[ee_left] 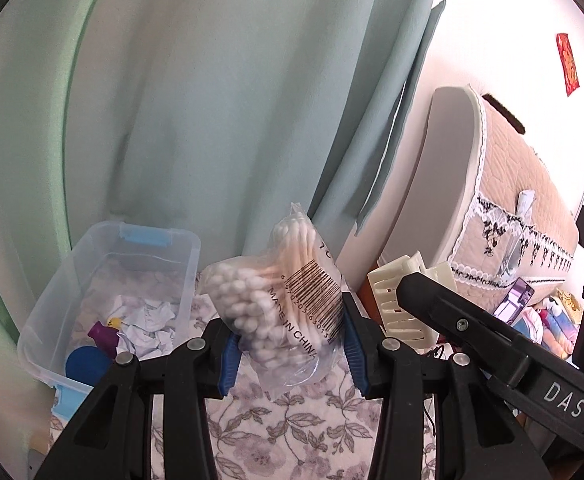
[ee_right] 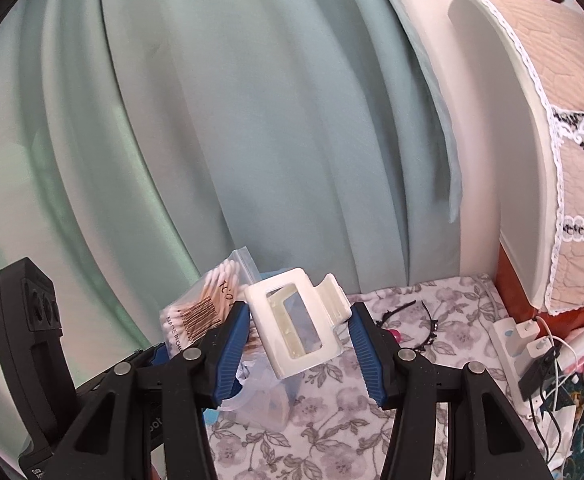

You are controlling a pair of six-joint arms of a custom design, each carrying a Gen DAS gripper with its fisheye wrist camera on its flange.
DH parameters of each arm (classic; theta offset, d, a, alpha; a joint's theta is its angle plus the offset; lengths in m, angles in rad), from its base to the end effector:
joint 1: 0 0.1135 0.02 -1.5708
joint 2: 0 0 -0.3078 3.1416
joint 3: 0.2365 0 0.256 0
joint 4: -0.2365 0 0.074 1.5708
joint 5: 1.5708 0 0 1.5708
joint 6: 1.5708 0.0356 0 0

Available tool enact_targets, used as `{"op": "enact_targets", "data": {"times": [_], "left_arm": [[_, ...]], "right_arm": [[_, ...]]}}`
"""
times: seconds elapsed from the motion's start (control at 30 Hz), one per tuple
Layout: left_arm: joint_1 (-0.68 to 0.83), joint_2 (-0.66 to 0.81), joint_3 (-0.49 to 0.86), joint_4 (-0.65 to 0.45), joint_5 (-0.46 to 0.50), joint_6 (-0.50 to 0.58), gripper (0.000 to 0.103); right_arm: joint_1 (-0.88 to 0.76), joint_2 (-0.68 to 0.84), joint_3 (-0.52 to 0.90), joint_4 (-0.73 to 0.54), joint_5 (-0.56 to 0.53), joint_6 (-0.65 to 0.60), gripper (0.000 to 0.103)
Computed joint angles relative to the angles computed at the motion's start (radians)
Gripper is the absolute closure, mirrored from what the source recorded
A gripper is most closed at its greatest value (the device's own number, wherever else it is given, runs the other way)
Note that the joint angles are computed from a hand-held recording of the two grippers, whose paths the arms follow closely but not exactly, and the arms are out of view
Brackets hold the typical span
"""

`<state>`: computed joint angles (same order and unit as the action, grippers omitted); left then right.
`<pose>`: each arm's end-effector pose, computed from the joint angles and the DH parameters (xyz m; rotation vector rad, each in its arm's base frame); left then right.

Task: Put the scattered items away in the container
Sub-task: 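Lift the swab bag and white clip with both grippers over the clear box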

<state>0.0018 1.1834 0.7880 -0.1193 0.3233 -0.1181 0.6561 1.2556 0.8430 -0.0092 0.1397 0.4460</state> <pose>0.2503 -0.0109 0.3049 0.0726 2.0804 -0.4076 0.2220 0.1646 0.3166 -0.1215 2.0303 0.5675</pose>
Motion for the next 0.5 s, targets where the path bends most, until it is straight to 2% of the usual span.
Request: {"op": "enact_targets", "data": {"times": [0.5], "left_arm": [[0.173, -0.042, 0.001, -0.019, 0.114, 0.016, 0.057]], "right_arm": [[0.101, 0.060, 0.076, 0.002, 0.061, -0.026, 0.048]]}}
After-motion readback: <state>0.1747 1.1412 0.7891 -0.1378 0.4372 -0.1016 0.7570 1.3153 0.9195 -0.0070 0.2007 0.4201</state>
